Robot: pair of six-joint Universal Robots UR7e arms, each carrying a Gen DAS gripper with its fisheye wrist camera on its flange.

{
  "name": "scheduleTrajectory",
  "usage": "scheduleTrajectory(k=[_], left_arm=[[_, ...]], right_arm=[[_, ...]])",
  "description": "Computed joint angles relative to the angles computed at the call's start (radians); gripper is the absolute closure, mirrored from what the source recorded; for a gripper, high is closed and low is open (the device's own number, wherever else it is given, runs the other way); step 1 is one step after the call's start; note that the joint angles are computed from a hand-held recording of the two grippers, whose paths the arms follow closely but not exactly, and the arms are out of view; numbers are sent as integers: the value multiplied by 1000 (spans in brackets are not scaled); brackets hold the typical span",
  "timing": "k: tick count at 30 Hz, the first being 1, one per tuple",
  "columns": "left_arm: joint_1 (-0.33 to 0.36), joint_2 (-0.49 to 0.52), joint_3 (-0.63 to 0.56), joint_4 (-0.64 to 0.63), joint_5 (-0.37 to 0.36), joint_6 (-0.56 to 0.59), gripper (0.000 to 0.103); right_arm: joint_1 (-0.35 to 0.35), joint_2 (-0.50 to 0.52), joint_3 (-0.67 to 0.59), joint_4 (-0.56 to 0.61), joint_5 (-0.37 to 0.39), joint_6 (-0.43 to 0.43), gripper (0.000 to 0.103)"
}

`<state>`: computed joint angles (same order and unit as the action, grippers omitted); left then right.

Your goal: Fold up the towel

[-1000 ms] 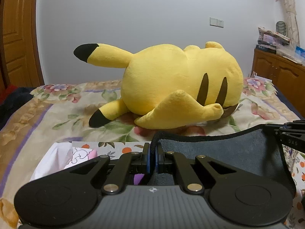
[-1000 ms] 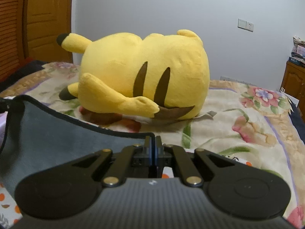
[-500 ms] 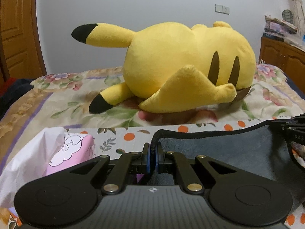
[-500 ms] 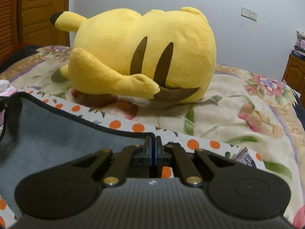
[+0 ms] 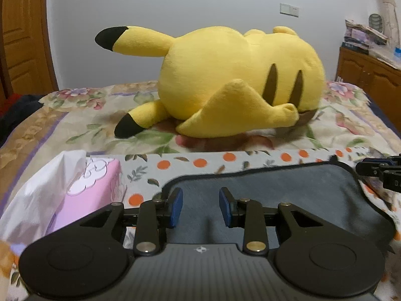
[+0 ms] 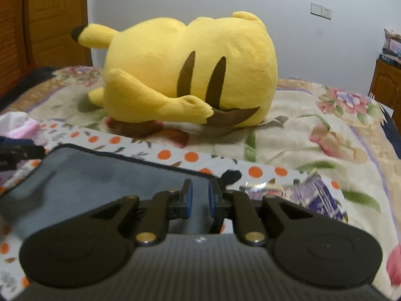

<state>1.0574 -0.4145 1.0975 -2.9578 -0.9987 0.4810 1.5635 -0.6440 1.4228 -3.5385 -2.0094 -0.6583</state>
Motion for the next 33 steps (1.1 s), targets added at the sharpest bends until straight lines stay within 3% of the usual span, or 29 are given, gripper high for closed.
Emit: scheduleTrajectory(k=[7,18,24,26,27,28,33], left_arm=[[-39,-119,183,-6,8,-45,67],[-89,-261,389,-14,31,-72,58],[-112,-326,486,-31,44,-81,45],[-119,-344,513,-37,52,-73,41],[-122,-353,527,-43,54,-74,40],[-125,-365,547,-52,57,-80,36],[-138,-416,620,-63,56,-99,26]], right_arm=[[30,-91,174,-67,7,64,89],[68,-170,340,-175,-36,77,89],[84,-204,425,-240,-55,80,87],[91,-212,448,-255,-64,78,71],[95,-215,458,-269,-67,74,52],[97,-217,469,-288,-66,70,47],[110,-229,518,-331,-75,74,45]])
